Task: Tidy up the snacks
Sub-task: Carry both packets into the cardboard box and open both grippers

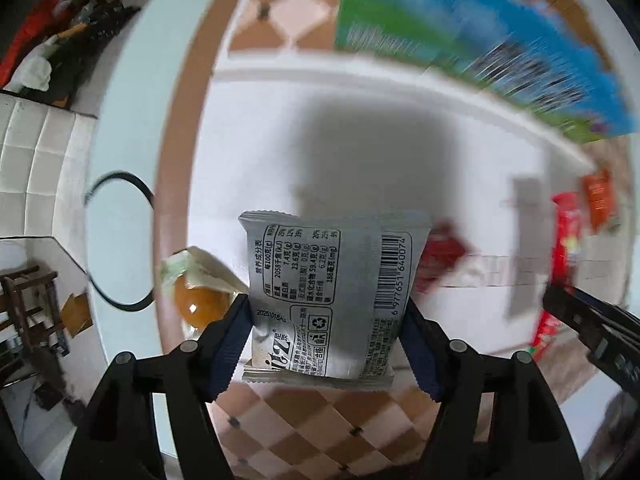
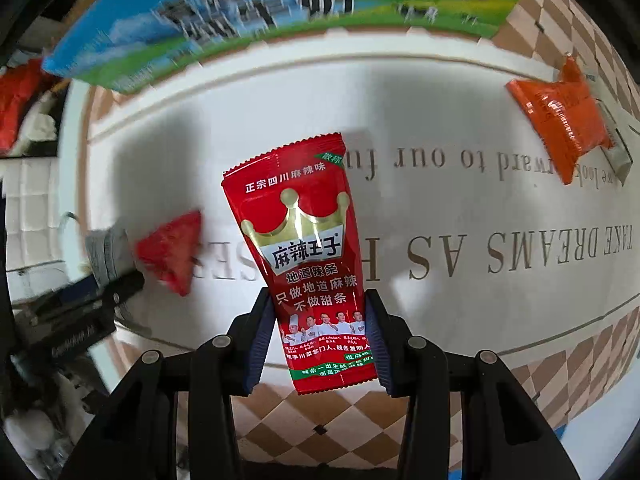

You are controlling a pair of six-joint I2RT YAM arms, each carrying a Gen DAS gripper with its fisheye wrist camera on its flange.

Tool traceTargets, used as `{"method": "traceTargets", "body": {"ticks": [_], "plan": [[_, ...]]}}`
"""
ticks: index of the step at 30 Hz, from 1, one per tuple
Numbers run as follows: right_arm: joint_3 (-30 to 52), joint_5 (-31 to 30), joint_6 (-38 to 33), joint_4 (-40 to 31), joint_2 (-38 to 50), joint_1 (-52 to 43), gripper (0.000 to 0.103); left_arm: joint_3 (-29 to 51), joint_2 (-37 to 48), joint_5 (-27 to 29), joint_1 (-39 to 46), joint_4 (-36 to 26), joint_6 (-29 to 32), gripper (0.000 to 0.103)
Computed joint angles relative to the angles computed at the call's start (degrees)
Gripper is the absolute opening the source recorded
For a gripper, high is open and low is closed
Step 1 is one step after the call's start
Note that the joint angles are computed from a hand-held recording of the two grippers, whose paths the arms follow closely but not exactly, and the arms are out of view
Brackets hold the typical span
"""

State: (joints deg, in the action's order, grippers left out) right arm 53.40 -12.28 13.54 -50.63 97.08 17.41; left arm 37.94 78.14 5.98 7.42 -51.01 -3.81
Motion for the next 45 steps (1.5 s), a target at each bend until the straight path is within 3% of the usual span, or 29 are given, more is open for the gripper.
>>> {"method": "traceTargets", "body": {"ticks": [3, 5, 9, 14, 23, 29, 33, 36, 38, 39, 40, 42, 45], "plan": [[5.06, -2.99, -3.11, -6.74, -5.1, -3.21, 0.047, 6.83, -6.16, 2.98, 1.92, -8.39, 1.24, 0.069], [9.66, -4.39, -4.96, -10.53, -6.55, -5.27, 0.047, 15.45, -6.25, 4.95, 1.72, -12.75, 1.19, 0.069], [26.16, -7.18, -7.87, -20.06, -4.01, -10.0, 0.047, 29.55, 1.9, 4.22, -3.58, -12.77, -2.04, 0.069], [44.4, -3.36, -7.03, -20.82, 7.29, -11.35, 0.047, 50.92, 21.82, 0.1, -7.06, -14.05, -2.37, 0.07], [74.37, 4.75, -5.25, -26.73, 35.43, -10.9, 0.047, 71.22, 45.49, -6.06, -9.64, -20.68, -1.78, 0.07], [79.76, 7.04, -4.58, -24.91, 46.4, -11.06, 0.047, 76.01, 53.31, -6.8, -8.86, -23.64, -2.04, 0.07], [81.68, 7.46, -3.89, -25.52, 49.19, -11.32, 0.047, 76.61, 55.95, -6.47, -8.46, -23.79, -2.44, 0.07], [84.46, 6.68, -3.77, -27.62, 52.17, -11.78, 0.048, 76.67, 57.37, -6.32, -8.52, -24.2, -2.24, 0.07], [90.54, 4.64, -3.53, -32.58, 56.64, -12.35, 0.051, 77.15, 58.38, -5.26, -8.21, -25.12, -3.05, 0.07], [94.19, 3.88, -3.51, -35.36, 59.07, -12.54, 0.061, 77.43, 58.79, -4.58, -8.05, -25.36, -3.22, 0.07], [95.61, 3.52, -3.59, -36.48, 60.13, -12.6, 0.077, 77.43, 58.84, -3.98, -7.91, -25.23, -3.35, 0.075], [94.0, 5.01, -4.54, -35.18, 59.24, -11.99, 0.09, 77.66, 58.82, -2.93, -7.78, -25.23, -3.55, 0.082], [92.82, 6.17, -5.45, -34.73, 58.45, -11.28, 0.091, 77.58, 57.95, -2.23, -7.88, -24.77, -3.82, 0.085]]}}
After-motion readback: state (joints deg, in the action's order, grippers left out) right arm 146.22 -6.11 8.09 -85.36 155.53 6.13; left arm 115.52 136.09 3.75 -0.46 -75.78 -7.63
